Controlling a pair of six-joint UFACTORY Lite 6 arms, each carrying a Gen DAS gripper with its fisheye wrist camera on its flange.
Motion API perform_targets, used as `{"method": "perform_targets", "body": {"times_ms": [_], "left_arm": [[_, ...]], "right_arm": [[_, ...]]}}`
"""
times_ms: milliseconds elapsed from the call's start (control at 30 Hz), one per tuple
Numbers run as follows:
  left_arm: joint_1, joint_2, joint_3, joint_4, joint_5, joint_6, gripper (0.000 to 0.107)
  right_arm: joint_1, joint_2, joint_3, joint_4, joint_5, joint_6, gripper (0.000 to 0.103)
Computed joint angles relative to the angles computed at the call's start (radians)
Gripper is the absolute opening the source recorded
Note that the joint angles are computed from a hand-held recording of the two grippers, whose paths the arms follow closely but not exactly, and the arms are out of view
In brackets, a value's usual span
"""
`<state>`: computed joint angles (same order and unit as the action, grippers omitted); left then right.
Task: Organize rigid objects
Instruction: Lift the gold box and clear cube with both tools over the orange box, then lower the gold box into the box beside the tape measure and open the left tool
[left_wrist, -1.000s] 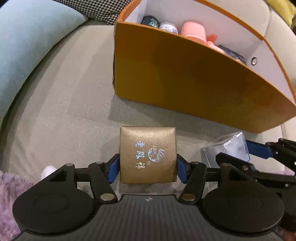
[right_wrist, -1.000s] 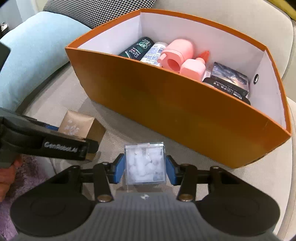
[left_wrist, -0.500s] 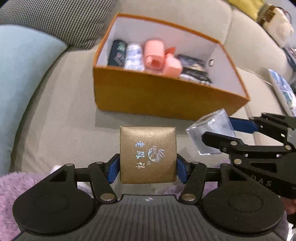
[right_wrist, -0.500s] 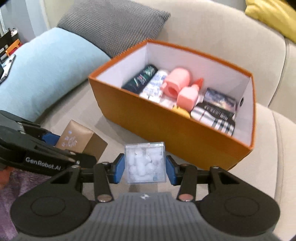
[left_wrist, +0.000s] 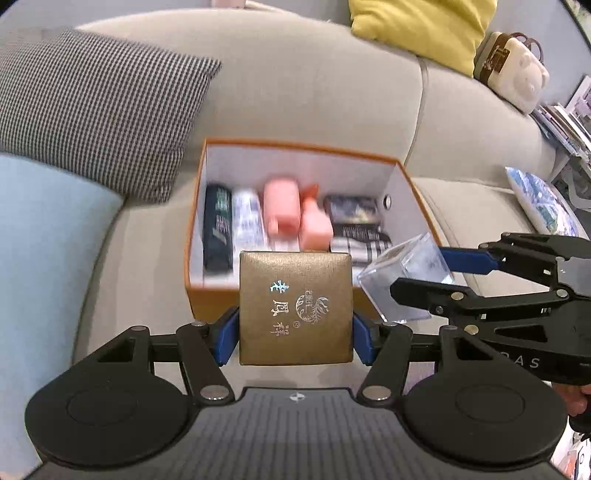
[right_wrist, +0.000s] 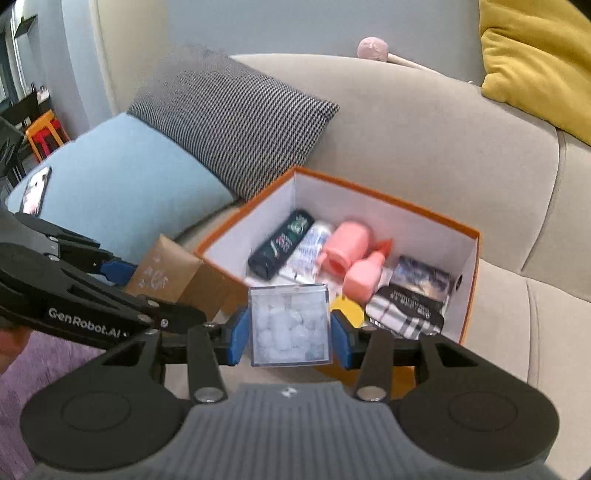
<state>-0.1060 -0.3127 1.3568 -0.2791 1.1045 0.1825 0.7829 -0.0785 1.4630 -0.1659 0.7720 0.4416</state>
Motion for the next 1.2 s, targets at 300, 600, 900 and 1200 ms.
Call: {"method": "perform_targets", "body": {"times_ms": [300, 600, 900, 1200], "left_arm": [[0.003, 0.376, 0.333, -0.031, 0.052, 0.022, 0.070], [-0.063, 0.645, 0.407, 0.004, -0.004, -0.019, 0.070], [-0.109, 0.864, 0.522, 0.076, -0.001, -0.074, 0.070], [-0.159, 0.941, 0.548, 0.147, -0.002, -0.135, 0.070]], "right_arm": [[-0.201, 0.238, 0.231, 0.192, 0.031, -0.168, 0.048], [-0.322, 0.374, 0.240, 0.340, -0.020, -0.304, 0.048], [-0.397, 0.445, 0.209, 0.462, -0.070, -0.439, 0.048], [-0.419, 0.438, 0.164, 0.530, -0.099, -0.514, 0.048]]}}
